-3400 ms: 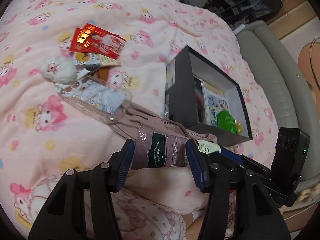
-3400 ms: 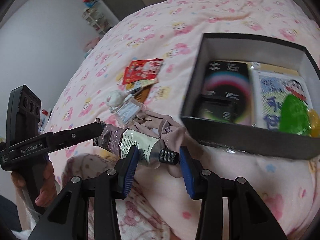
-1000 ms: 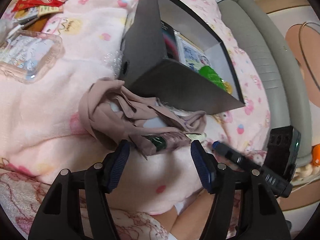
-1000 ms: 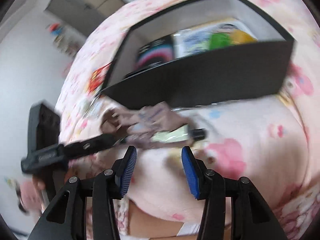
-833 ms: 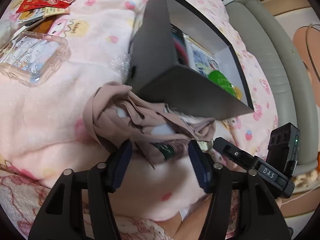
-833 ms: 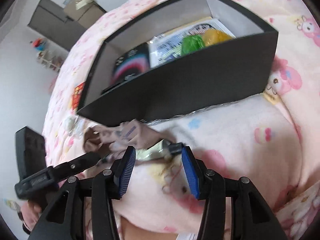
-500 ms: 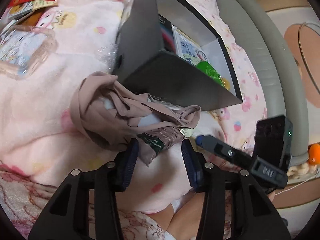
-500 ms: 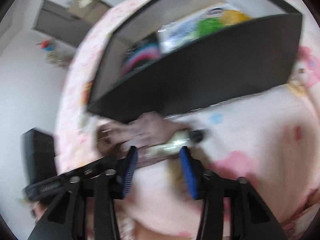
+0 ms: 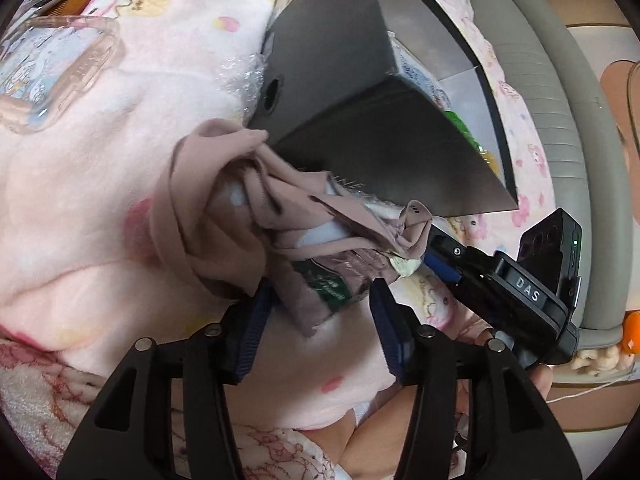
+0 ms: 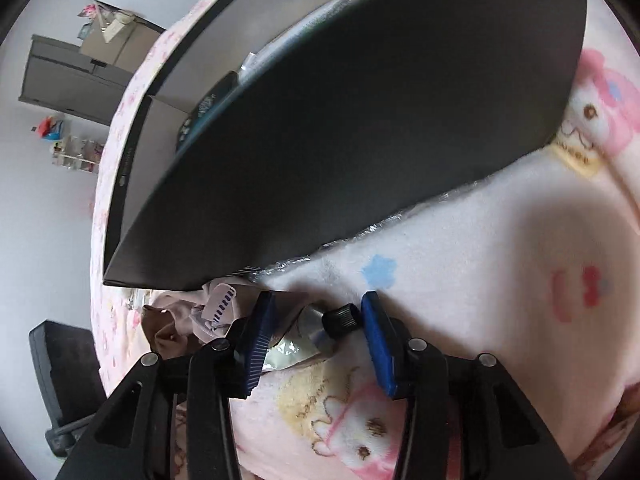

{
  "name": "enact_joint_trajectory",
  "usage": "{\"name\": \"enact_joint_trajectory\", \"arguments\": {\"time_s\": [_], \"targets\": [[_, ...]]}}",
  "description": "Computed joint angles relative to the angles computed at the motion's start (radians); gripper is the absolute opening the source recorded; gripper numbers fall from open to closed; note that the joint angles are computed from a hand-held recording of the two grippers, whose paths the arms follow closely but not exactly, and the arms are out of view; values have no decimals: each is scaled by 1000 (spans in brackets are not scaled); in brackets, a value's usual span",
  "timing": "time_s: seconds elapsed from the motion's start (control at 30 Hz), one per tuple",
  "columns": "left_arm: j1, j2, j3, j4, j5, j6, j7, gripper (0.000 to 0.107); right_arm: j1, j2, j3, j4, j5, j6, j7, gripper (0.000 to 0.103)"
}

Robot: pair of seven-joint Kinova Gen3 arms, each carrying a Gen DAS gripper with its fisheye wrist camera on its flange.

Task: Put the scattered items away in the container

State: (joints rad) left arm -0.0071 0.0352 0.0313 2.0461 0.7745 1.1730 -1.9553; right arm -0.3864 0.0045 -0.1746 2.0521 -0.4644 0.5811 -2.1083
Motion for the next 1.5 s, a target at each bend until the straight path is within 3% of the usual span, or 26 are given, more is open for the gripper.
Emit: {"name": "enact_joint_trajectory", "arguments": {"time_s": [0.2,0.33,0.4,0.5,0.57,0.63,0.7,0.77,0.83,0.93,1.03,1.13,1.27,1.33,1.5], "targets": [[-32,-29,-31,28,56,42,-93,53,95,-35,-130,-7,-20,17,32,41],[-31,-54,-34,18,63,90,-149,53,-14,-101,-41,1,-34,46,86,41],[-29,-44,-34,9,72,112,-175,53,-16,-131,-38,-2,-69,81,130,41],[-27,-81,-22,3,8,75,-109,53,61,-168,-156,-18,2,118,75,41],[-23,-86,-40,11,25,63,-79,53,152,-206,-247,-33,83,148,29,41],[-36,-114,-72,25,28,48,-60,53,188,-199,-285,-55,137,167,-17,41],[-65,-151,-46,34,-14,-12,6,53,169,-189,-250,-41,126,158,-7,41],[-36,-140,-39,32,-51,-64,78,53,96,-172,-161,-28,55,149,56,41],[-11,-108,-17,11,-89,-93,125,50,62,-143,-121,-9,-5,119,106,41],[29,-96,15,-27,-175,-140,209,48,120,-126,-148,5,-92,111,183,41],[72,-28,40,-39,-174,-179,266,48,115,-98,-136,7,-122,92,203,41],[64,13,30,-44,-135,-152,216,49,114,-90,-130,21,-144,70,222,41],[10,14,-1,-13,-30,-95,110,50,179,-92,-191,25,-196,70,279,41],[-12,13,-11,-5,1,-54,70,50,143,-108,-157,31,-191,65,268,41],[-5,-22,1,-25,-30,17,91,50,178,-178,-172,31,-222,124,293,41]]}}
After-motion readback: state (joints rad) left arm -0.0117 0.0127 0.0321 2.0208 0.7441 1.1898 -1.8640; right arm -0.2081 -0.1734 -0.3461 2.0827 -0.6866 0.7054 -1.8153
